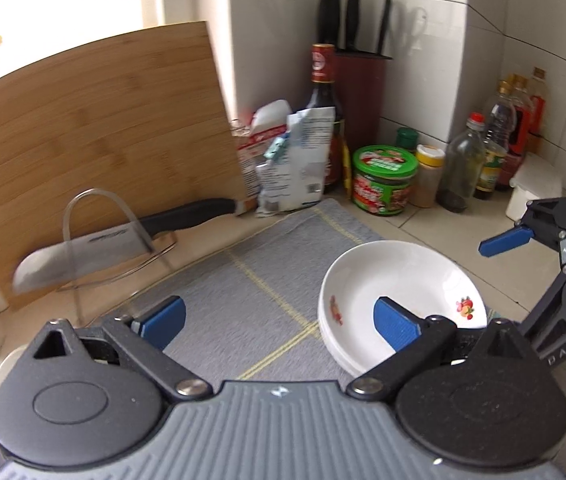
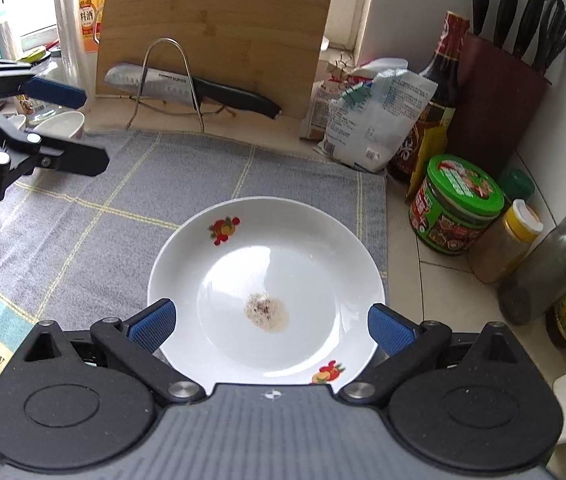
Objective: Organize plates and bowls
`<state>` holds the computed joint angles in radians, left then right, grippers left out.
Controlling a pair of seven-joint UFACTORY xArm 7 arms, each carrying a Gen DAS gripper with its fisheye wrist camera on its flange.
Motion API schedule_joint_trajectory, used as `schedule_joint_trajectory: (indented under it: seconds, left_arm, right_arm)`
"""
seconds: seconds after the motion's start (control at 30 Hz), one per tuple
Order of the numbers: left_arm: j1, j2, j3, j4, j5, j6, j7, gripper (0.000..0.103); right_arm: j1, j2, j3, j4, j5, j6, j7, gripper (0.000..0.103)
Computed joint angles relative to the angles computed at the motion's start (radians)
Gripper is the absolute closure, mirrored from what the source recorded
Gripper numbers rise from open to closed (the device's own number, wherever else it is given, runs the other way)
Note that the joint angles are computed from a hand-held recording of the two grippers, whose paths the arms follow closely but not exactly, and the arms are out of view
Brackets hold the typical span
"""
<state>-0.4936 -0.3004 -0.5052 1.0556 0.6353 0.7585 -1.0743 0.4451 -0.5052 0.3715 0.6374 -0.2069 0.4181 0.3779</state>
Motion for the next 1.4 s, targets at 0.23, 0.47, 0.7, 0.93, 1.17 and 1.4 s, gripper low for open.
schedule_joint_trajectory:
  seconds: [0.23,0.47,0.7,0.93,1.17,1.4]
  left_arm:
    - [-0.022,-0.187,-0.057,-0.125,-0.069,0.162,-0.106,0.003]
    - [-0.084,-0.485,0.000,-0.333,-0.241,0.199,-0.008,0.003]
    - [-0.135,-0.779,0.078,-0.504,-0.362,0.284,0.159,0.003]
    - [-0.126,-0.970,0.152,-0.600,-0.448,0.338,0.320,0.003]
    - [-0.119,-1.096,0.172,-0.652,-0.569,0.384,0.430,0.003]
    - [-0.130,-1.184,0.196,-0.693,-0.660,0.496,0.602,0.003]
  right_arm:
    - [-0.053,0.080,0.117,0.066,-0.084,-0.124,0.107,0.000]
    - [-0.154,0.223,0.342,0.232,-0.336,-0.033,0.403,0.000]
    - [-0.152,0.466,0.540,0.455,-0.703,0.202,0.768,0.000]
    - [0.010,0.670,0.511,0.600,-0.848,0.318,0.821,0.000]
    - [0.074,0.761,0.457,0.633,-0.787,0.209,0.649,0.000]
    - [0.143,0.848,0.403,0.679,-0.720,0.137,0.469,0.000]
